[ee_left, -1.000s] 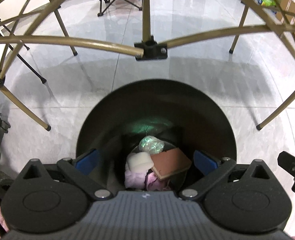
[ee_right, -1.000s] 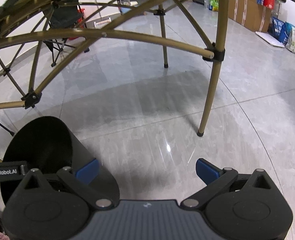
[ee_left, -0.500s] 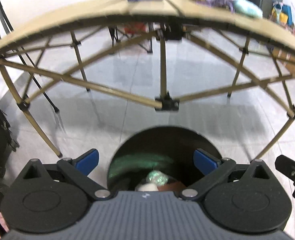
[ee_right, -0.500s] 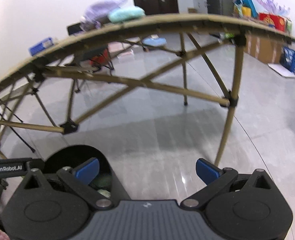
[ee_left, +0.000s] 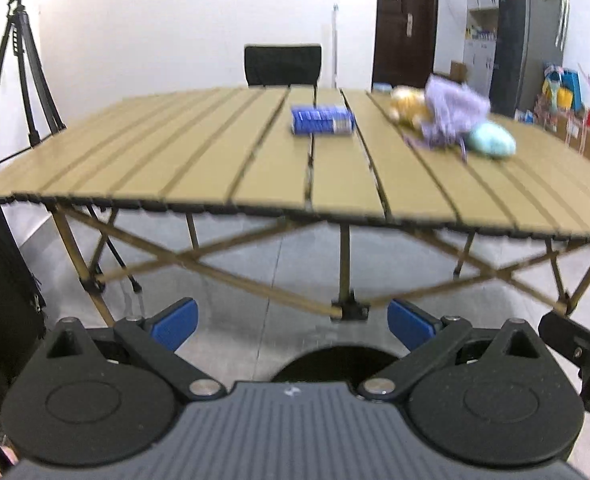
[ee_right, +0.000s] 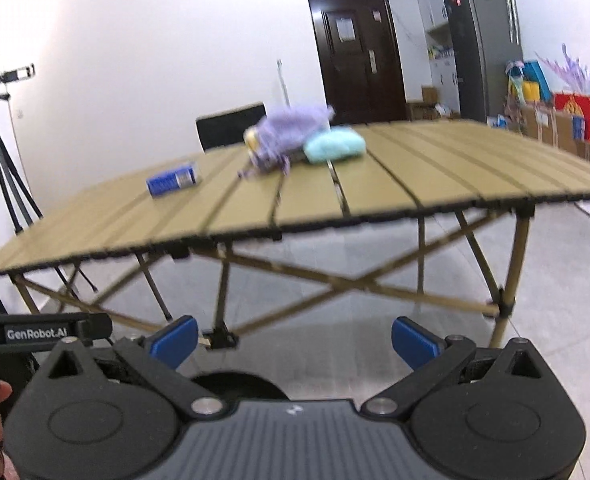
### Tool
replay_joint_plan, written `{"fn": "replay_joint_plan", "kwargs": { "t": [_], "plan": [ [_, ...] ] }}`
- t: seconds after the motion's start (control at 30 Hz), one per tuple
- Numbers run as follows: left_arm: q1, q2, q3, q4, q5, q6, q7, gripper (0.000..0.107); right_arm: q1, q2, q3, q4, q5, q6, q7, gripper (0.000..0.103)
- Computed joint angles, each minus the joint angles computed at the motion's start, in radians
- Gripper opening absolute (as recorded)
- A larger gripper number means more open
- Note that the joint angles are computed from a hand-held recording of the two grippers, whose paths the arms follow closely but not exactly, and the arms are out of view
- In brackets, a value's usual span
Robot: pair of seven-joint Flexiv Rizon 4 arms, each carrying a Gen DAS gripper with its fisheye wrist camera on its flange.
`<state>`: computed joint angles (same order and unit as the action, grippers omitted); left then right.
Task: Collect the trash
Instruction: 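Move both tools back toward the items on the table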
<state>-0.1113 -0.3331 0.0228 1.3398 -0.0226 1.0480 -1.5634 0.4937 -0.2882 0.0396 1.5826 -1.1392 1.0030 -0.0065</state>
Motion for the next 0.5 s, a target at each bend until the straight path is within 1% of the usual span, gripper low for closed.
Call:
{"fn": "replay_joint_plan", "kwargs": {
  "t": [0.1, 0.23, 0.33, 0.5],
  "plan": [
    [0.006, -0.014, 0.002, -0.045, -0.004, -0.001, -0.010, 0.103, 0.005, -0.007, -0.016, -0.030, -0.056, 0.011, 0.016, 0.103],
    [0.010, -0.041, 0.006, -0.108, 0.000, -0.006, -0.020, 0.103, 0.006, -0.043, -0.032, -0.101, -0.075, 0.025, -0.018, 0.103],
    [0.011, -0.072, 0.011, -0.171, 0.004, -0.018, -0.028, 0.103, 0.012, -0.080, -0.051, -0.162, -0.066, 0.032, -0.049, 0.103],
    [0.017, -0.153, 0.016, -0.315, 0.003, -0.059, -0.040, 0.103, 0.024, -0.159, -0.090, -0.285, -0.003, 0.047, -0.119, 0.103]
  ]
}}
